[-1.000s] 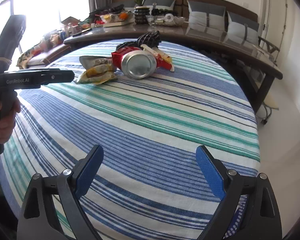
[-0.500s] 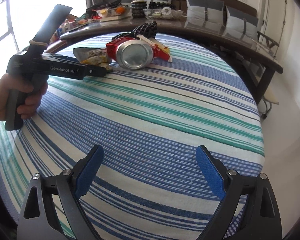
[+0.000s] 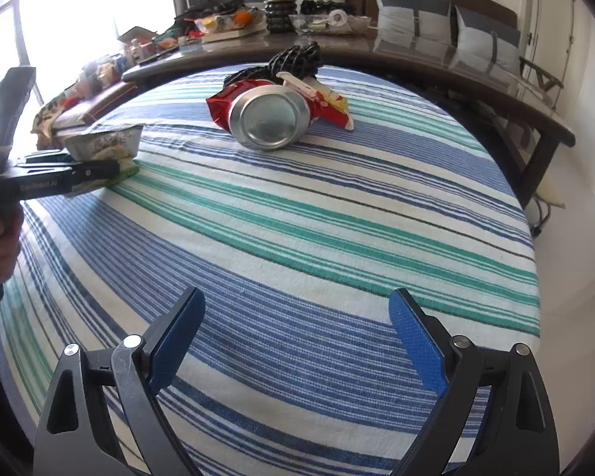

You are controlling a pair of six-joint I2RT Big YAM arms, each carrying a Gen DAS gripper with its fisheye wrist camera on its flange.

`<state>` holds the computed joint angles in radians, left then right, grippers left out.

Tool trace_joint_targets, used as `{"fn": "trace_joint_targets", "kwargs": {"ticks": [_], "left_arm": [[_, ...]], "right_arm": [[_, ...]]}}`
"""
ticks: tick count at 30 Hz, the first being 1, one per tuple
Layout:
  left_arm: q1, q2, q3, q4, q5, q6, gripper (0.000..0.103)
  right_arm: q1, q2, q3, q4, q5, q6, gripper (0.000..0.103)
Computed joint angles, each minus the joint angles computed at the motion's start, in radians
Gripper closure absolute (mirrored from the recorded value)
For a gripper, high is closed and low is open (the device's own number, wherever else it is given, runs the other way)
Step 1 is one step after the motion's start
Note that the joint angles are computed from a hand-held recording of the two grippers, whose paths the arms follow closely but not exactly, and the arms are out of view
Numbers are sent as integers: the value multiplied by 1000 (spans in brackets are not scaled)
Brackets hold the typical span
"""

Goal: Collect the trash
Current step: 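Grasp the crushed red soda can with the right tool while the left tool holds the bag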

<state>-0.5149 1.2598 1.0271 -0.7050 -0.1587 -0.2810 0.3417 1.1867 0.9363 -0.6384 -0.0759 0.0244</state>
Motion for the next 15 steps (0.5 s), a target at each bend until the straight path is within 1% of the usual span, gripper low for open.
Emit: {"fn": "trace_joint_targets", "kwargs": {"ticks": [2, 5, 7, 10, 12, 15], "left_arm": [[-11, 6, -2, 5, -18, 6, 40], [-20, 19, 2, -7, -13, 18, 40], [-28, 23, 3, 0, -30, 29, 35], [-27, 22, -2, 9, -19, 22, 34], [-22, 21, -4, 15, -15, 17, 34], [-17, 21, -5, 17, -12, 20, 34]], "right_arm": [[-8, 39, 38, 9, -28, 22, 8], [-10, 108, 104, 18, -50, 24, 8], [-8, 154, 150, 13, -67, 11, 8], [3, 219, 215, 17, -59, 3, 7], [8, 256, 251, 25, -71, 6, 7], [14, 300, 290, 41, -41, 28, 7]]}}
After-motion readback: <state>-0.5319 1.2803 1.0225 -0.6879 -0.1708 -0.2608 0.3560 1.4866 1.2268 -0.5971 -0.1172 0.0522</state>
